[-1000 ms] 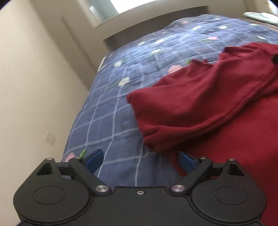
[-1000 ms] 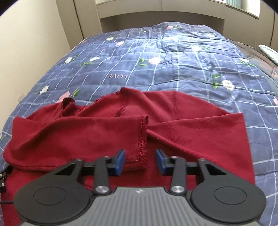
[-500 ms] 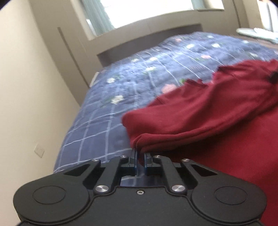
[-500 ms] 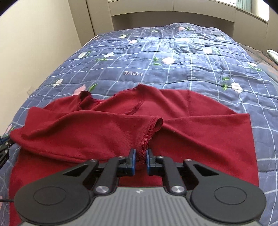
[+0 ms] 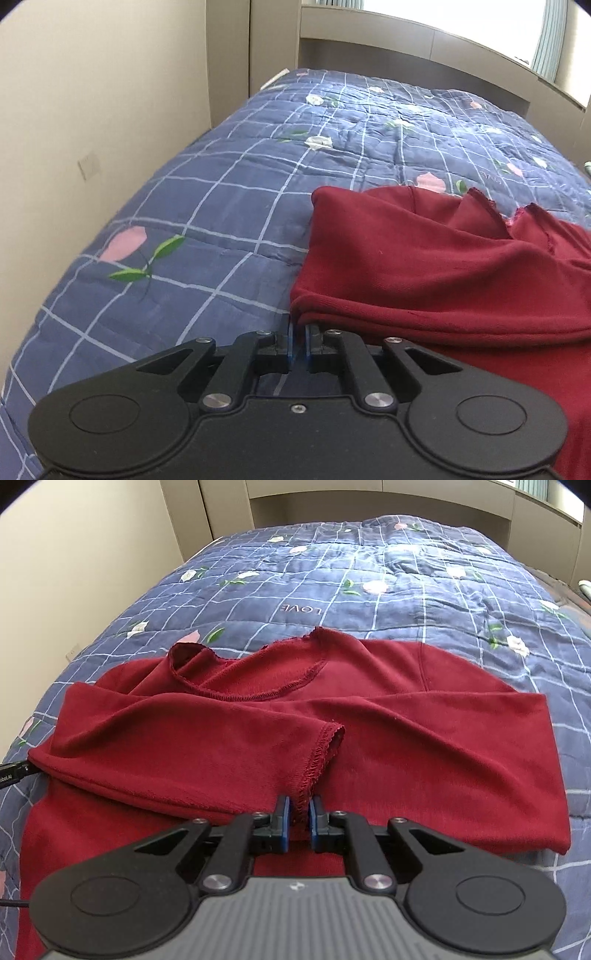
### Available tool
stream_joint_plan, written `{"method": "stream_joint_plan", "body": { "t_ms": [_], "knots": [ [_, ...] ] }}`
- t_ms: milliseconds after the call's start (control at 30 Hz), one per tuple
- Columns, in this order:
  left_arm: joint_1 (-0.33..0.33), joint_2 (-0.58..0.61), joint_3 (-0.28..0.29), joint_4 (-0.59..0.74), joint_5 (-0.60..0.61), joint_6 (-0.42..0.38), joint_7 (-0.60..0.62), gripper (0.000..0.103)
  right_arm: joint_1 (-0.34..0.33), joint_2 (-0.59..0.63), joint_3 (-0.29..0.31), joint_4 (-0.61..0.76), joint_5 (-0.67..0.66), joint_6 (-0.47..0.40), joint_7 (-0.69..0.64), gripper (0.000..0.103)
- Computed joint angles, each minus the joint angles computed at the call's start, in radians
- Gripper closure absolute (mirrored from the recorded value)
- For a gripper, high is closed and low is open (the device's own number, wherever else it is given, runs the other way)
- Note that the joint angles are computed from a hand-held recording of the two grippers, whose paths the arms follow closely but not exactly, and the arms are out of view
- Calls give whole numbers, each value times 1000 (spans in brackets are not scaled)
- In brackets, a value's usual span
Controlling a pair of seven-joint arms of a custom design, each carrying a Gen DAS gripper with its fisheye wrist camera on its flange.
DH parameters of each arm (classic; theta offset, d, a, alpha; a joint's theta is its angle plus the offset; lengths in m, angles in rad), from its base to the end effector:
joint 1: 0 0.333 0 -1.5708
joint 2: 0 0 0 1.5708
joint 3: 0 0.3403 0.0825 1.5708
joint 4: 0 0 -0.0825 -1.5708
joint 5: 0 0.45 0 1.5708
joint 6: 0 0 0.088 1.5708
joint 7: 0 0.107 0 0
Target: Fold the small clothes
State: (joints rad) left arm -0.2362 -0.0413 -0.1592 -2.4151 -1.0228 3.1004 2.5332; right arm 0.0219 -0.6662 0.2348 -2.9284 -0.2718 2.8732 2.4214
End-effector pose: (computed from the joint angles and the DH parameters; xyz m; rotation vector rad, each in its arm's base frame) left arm 0.5335 -0.1455 0.3608 -1.5054 2.1556 -0.8925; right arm 0.3737 0.1017 0.3815 -1.4825 2.1358 -0.5696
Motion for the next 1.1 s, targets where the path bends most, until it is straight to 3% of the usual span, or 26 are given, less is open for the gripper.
{"method": "stream_joint_plan", "body": {
  "t_ms": [100, 300, 367, 433, 500, 633, 700, 800, 867, 900, 933, 967, 1000, 1100],
  "knots": [
    [9, -24, 20, 3, -29, -88, 37, 94, 3, -14, -2, -12, 5, 9, 7, 91],
    [32, -83, 34, -48, 140, -144, -54, 74, -13, -26, 9, -18, 0, 15, 13, 85],
    [16, -107, 61, -57, 107, -165, -25, 46, -35, -41, 30, -23, -12, 23, 31, 79],
    [0, -114, 79, -53, 63, -164, 1, 32, -52, -52, 40, -30, -17, 40, 48, 67],
    [-16, -97, 91, -23, -6, -165, 36, 27, -72, -52, 50, -30, -23, 47, 60, 58],
    [5, -16, 61, 79, -76, -203, -10, 22, -97, -22, 55, -16, -32, 57, 70, 52],
    [26, 48, 34, 141, -66, -210, -84, 22, -116, -6, 68, -10, -42, 75, 81, 50],
    [54, 128, 10, 209, 112, -229, -304, 42, -136, 28, 79, -1, -55, 107, 88, 52],
    [77, 166, -4, 251, 161, -285, -370, 74, -146, 46, 89, 6, -63, 116, 86, 63],
    [89, 175, -16, 262, 166, -300, -378, 80, -148, 53, 89, 9, -67, 117, 81, 79],
    [102, 173, -35, 260, 146, -289, -354, 89, -152, 55, 95, 13, -72, 111, 80, 90],
    [116, 165, -58, 253, 109, -268, -307, 91, -167, 47, 114, 14, -83, 106, 90, 91],
    [125, 155, -78, 243, 60, -234, -249, 92, -186, 33, 140, 13, -98, 104, 106, 99],
    [131, 121, -118, 224, -165, -155, -20, 93, -223, -5, 185, 10, -137, 101, 136, 100]
  ]
}}
